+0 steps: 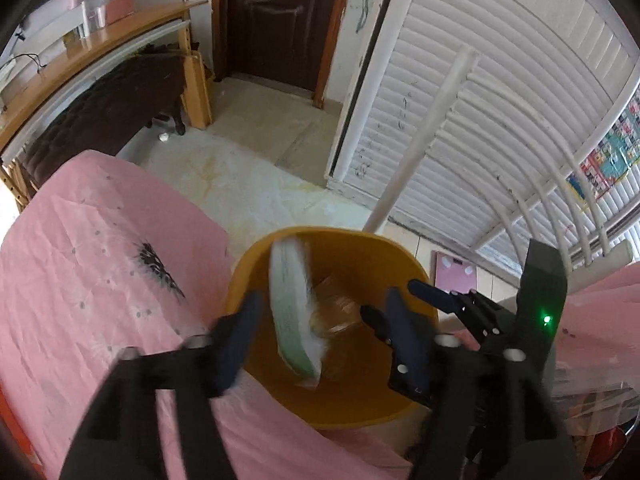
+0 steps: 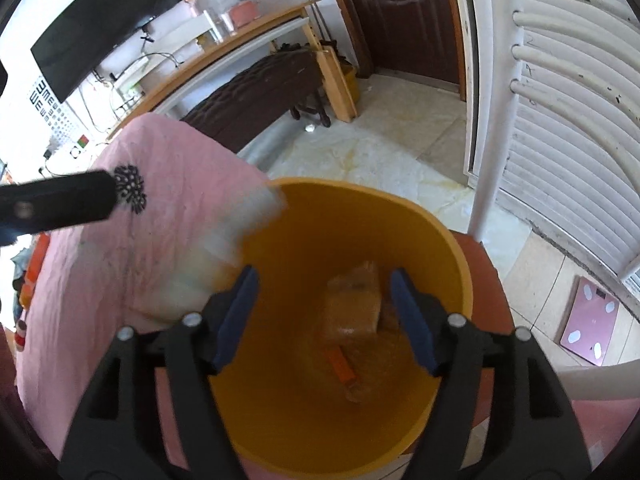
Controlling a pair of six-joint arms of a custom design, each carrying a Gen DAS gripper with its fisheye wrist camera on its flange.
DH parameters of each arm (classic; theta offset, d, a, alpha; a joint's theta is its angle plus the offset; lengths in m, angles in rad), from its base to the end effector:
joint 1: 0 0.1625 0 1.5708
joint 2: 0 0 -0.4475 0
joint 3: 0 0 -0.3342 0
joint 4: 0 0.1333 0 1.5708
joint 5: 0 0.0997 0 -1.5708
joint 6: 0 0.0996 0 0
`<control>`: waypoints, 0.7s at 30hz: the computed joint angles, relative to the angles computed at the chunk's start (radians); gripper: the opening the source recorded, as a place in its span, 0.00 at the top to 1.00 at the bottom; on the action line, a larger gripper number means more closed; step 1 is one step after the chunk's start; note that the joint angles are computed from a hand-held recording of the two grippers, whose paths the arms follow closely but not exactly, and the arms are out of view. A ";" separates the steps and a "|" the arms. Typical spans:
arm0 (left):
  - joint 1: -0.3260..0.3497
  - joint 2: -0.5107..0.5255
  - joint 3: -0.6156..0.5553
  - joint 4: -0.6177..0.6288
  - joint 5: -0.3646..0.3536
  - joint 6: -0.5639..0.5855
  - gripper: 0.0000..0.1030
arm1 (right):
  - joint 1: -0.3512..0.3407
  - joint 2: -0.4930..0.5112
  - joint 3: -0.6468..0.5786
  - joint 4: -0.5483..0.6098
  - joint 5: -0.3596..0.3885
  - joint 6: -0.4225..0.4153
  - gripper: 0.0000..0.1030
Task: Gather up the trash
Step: 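Carry both wrappers over the yellow bin and open both tools, then move both open tools back over the table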
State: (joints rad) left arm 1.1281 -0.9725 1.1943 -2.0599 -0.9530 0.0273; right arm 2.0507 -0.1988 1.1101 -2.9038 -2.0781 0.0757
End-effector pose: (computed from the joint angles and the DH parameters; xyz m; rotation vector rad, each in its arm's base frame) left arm -0.1254 -0.7104 0.4068 0.4866 2.5017 -0.5025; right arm 0.4308 -0.6439 -0.0519 0.3914 -2.6495 0.7405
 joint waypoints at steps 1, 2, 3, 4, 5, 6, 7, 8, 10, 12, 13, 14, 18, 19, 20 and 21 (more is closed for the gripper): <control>-0.003 -0.011 0.011 -0.006 0.001 0.002 0.37 | 0.001 0.000 0.002 -0.004 -0.003 -0.001 0.32; -0.004 -0.022 0.019 -0.005 -0.001 0.003 0.37 | 0.002 -0.001 0.002 -0.005 -0.005 0.001 0.31; -0.006 -0.033 0.027 -0.011 0.003 0.001 0.37 | 0.003 -0.002 0.001 -0.006 -0.008 0.004 0.31; -0.008 -0.041 0.033 -0.021 0.007 0.000 0.37 | 0.006 0.000 -0.003 -0.006 -0.013 0.006 0.31; -0.008 -0.050 0.039 -0.030 0.007 0.001 0.37 | 0.009 -0.002 -0.004 -0.009 -0.018 0.006 0.31; -0.010 -0.065 0.048 -0.037 0.007 0.000 0.37 | 0.013 -0.003 -0.004 -0.015 -0.023 0.006 0.31; -0.013 -0.080 0.054 -0.043 0.012 0.000 0.36 | 0.021 -0.005 -0.007 -0.026 -0.029 -0.002 0.31; -0.017 -0.102 0.070 -0.061 0.018 0.003 0.36 | 0.030 -0.005 -0.013 -0.034 -0.033 -0.013 0.31; -0.021 -0.137 0.090 -0.073 0.022 0.012 0.37 | 0.050 -0.002 -0.036 -0.040 -0.037 -0.039 0.31; -0.028 -0.173 0.109 -0.082 0.038 0.026 0.36 | 0.075 0.011 -0.078 -0.027 -0.038 -0.068 0.26; -0.031 -0.189 0.117 -0.087 0.045 0.031 0.36 | 0.084 0.016 -0.094 -0.021 -0.037 -0.078 0.23; -0.033 -0.214 0.129 -0.091 0.054 0.041 0.36 | 0.097 0.026 -0.121 -0.010 -0.033 -0.092 0.22; -0.042 -0.288 0.155 -0.091 0.117 0.061 0.36 | 0.136 0.080 -0.251 0.072 -0.008 -0.129 0.22; -0.042 -0.307 0.160 -0.092 0.139 0.063 0.36 | 0.148 0.104 -0.306 0.108 0.001 -0.139 0.22; -0.041 -0.325 0.162 -0.092 0.155 0.062 0.37 | 0.158 0.128 -0.361 0.146 0.012 -0.145 0.22; -0.040 -0.338 0.161 -0.087 0.167 0.058 0.36 | 0.165 0.147 -0.405 0.175 0.021 -0.149 0.22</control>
